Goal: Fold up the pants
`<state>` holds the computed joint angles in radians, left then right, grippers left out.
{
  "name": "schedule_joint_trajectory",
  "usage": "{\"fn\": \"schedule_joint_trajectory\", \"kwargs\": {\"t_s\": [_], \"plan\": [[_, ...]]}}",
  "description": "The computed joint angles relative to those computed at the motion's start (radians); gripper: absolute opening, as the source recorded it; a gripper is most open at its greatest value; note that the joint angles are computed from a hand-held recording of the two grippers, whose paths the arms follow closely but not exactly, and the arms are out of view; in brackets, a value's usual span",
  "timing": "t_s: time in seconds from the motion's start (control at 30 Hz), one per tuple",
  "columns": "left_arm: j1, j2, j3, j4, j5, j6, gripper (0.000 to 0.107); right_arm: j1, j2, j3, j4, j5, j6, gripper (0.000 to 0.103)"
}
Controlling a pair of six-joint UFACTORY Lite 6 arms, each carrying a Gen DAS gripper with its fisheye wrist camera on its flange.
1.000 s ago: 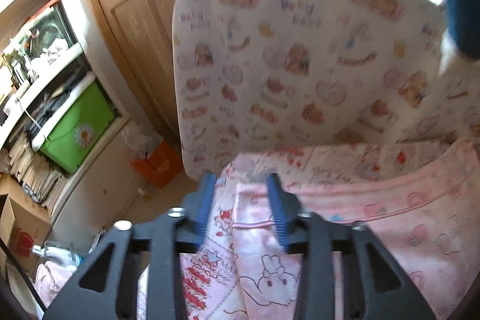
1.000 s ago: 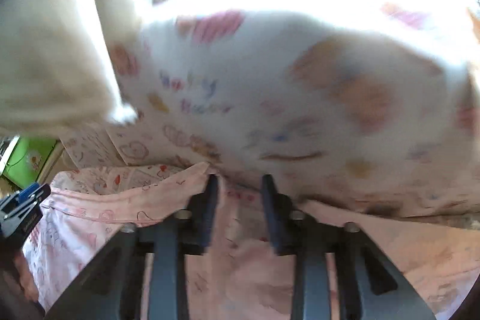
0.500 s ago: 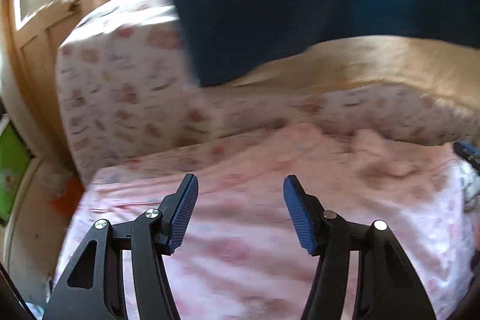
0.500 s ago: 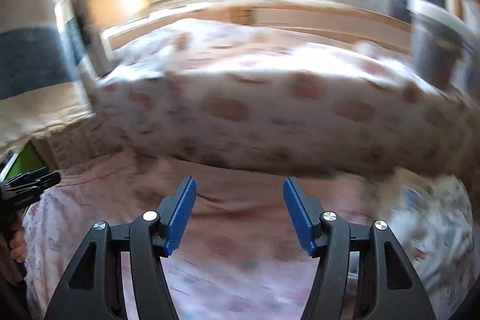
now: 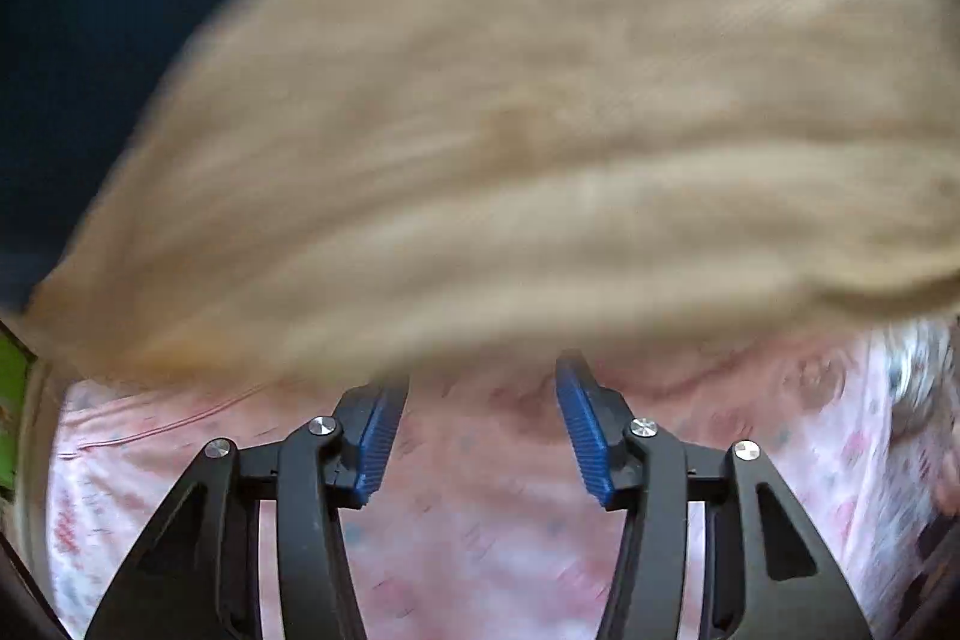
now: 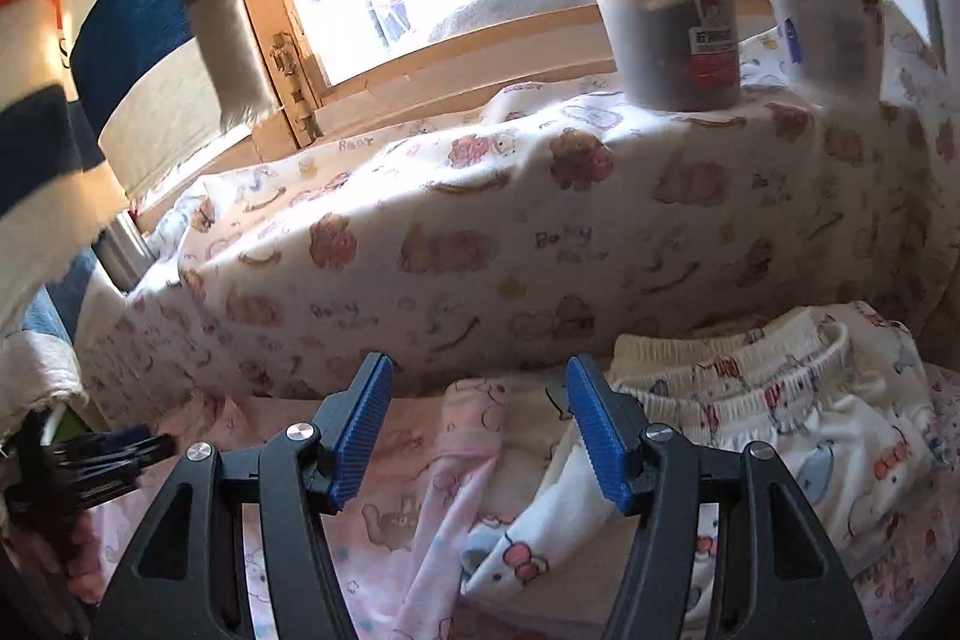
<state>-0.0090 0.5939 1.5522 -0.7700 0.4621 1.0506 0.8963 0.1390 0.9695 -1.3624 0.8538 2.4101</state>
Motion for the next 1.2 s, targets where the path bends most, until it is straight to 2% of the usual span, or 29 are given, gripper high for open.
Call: {"fn": "schedule_joint_trajectory", "kwargs": {"t_s": [0.07,0.17,0.3,0.4,0.43,0.5,0.53,0.57,0.63,0.7,0.77,0.83,0.9,0.97,1.07,1.1,1.13,1.17,1.2], "plan": [[-0.037,0.068,0.101,0.099,0.003,-0.142,0.042,-0.033,0.002,0.029,0.043,-0.021,-0.082,0.062],[-0.072,0.167,0.248,0.196,0.037,-0.277,0.042,-0.073,0.021,0.11,0.11,-0.024,-0.229,0.062],[-0.065,0.281,0.406,0.139,0.173,-0.279,0.042,-0.104,-0.001,0.091,0.017,-0.109,-0.175,0.062],[-0.066,0.364,0.514,0.175,0.258,-0.318,0.041,-0.12,0.047,0.129,0.082,-0.113,-0.288,0.062],[-0.063,0.37,0.516,0.166,0.259,-0.3,0.039,-0.127,0.051,0.126,0.098,-0.126,-0.305,0.062],[-0.062,0.364,0.492,0.14,0.195,-0.265,0.023,-0.153,0.037,0.103,0.115,-0.202,-0.314,0.062],[-0.057,0.36,0.481,0.127,0.161,-0.252,0.008,-0.162,0.026,0.084,0.101,-0.233,-0.295,0.062],[-0.046,0.364,0.49,0.104,0.157,-0.24,0.003,-0.161,0.027,0.081,0.095,-0.229,-0.285,0.062],[-0.009,0.367,0.492,-0.011,0.177,-0.178,0.003,-0.149,0.056,0.103,0.122,-0.171,-0.311,0.06],[0.035,0.375,0.494,-0.123,0.198,-0.113,0.002,-0.142,0.08,0.113,0.119,-0.146,-0.313,0.046],[0.054,0.352,0.439,-0.2,0.152,-0.031,0.002,-0.15,0.098,0.117,0.118,-0.164,-0.317,0.04],[0.068,0.343,0.424,-0.229,0.139,-0.003,0.002,-0.158,0.121,0.117,0.094,-0.199,-0.298,0.04],[0.095,0.356,0.452,-0.254,0.174,0.01,0.002,-0.165,0.144,0.121,0.079,-0.234,-0.295,0.04],[0.106,0.413,0.54,-0.23,0.205,-0.022,0.002,-0.174,0.167,0.136,0.109,-0.269,-0.336,0.04],[0.131,0.422,0.558,-0.199,0.215,-0.006,0.002,-0.182,0.226,0.187,0.202,-0.28,-0.433,0.04],[0.128,0.394,0.513,-0.21,0.205,0.014,0.002,-0.181,0.251,0.207,0.231,-0.26,-0.451,0.038],[0.124,0.389,0.508,-0.213,0.206,0.011,0.002,-0.18,0.266,0.215,0.238,-0.249,-0.451,0.03],[0.13,0.393,0.515,-0.216,0.216,0.01,0.002,-0.183,0.271,0.214,0.225,-0.25,-0.438,0.007],[0.138,0.399,0.526,-0.219,0.23,0.01,0.002,-0.182,0.27,0.207,0.207,-0.244,-0.413,0.004]]}}
